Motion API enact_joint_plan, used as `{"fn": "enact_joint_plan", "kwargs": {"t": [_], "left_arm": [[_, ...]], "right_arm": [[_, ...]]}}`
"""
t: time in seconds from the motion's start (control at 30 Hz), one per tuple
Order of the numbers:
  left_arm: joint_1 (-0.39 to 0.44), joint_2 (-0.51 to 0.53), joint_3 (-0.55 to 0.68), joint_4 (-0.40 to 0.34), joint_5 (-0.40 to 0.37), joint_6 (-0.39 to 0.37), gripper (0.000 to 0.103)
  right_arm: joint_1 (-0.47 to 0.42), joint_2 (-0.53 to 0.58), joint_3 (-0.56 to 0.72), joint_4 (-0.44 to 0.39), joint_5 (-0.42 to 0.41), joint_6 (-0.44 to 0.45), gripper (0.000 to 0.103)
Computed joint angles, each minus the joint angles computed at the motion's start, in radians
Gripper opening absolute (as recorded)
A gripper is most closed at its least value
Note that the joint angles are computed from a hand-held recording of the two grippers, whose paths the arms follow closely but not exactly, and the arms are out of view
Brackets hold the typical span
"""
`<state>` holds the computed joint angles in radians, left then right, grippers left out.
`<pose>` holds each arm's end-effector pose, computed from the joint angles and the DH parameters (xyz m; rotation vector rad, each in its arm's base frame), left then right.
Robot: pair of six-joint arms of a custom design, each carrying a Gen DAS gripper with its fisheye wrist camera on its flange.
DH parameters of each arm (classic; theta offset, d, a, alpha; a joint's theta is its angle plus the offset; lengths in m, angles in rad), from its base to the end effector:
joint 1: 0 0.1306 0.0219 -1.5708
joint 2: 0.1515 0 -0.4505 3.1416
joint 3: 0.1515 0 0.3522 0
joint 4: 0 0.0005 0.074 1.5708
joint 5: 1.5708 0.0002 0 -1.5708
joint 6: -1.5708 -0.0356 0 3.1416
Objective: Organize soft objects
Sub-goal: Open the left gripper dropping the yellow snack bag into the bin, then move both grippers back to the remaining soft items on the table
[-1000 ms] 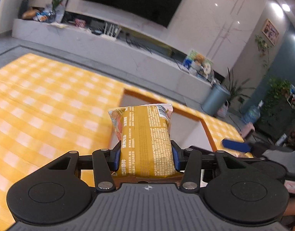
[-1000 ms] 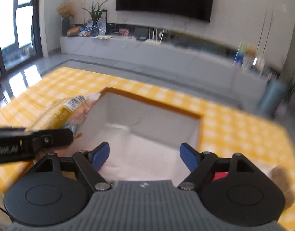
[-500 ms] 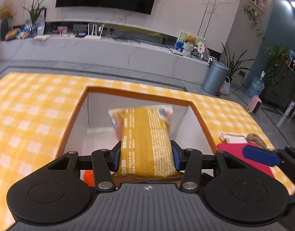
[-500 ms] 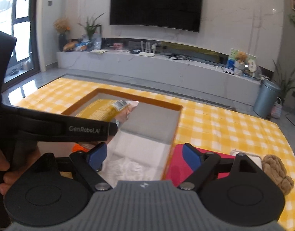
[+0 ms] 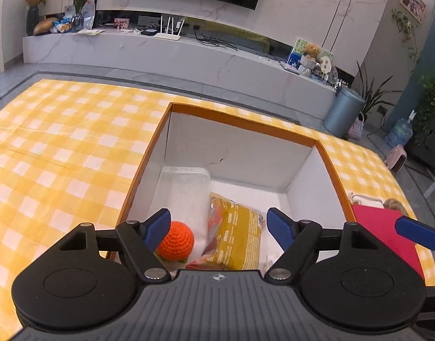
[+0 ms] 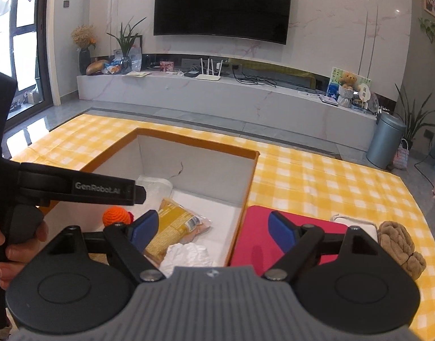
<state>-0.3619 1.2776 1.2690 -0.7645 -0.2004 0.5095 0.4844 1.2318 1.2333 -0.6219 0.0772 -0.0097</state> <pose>0.3654 -0.1313 0.4974 -0.2704 2.3176 -0.2022 0.3370 0.1737 0.5099 -0.4738 2.1440 0.1940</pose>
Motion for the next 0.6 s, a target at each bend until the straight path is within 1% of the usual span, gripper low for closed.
{"fn": "enact_joint_plan", "kwargs": {"t": [0.07, 0.1, 0.17, 0.23, 0.3, 0.37, 0.5, 0.6], "left_arm": [[-0.022, 0.015, 0.033, -0.053, -0.036, -0.006, 0.090], [-0.033, 0.020, 0.047, -0.080, -0.054, 0.000, 0.088], [-0.052, 0.015, 0.053, -0.096, -0.080, 0.009, 0.087], [-0.066, 0.008, 0.057, -0.106, -0.095, 0.003, 0.087], [-0.080, -0.002, 0.060, -0.105, -0.102, 0.001, 0.087], [-0.086, -0.011, 0.063, -0.097, -0.085, 0.003, 0.087], [-0.101, -0.035, 0.053, -0.054, -0.068, -0.007, 0.087], [-0.111, -0.045, 0.049, -0.029, -0.056, -0.054, 0.087]], "right_arm": [[0.001, -0.005, -0.004, 0.005, -0.008, -0.002, 0.083], [0.001, -0.007, -0.004, 0.004, -0.010, -0.002, 0.083], [0.003, -0.012, -0.003, 0.001, 0.002, 0.003, 0.083], [0.001, -0.019, -0.005, 0.005, 0.012, 0.010, 0.083], [-0.006, -0.027, -0.006, 0.008, 0.013, 0.011, 0.084], [-0.014, -0.037, -0.007, 0.007, 0.017, 0.020, 0.084], [-0.042, -0.051, 0.008, -0.011, 0.021, 0.069, 0.086], [-0.057, -0.058, 0.013, -0.017, 0.048, 0.118, 0.087]]}}
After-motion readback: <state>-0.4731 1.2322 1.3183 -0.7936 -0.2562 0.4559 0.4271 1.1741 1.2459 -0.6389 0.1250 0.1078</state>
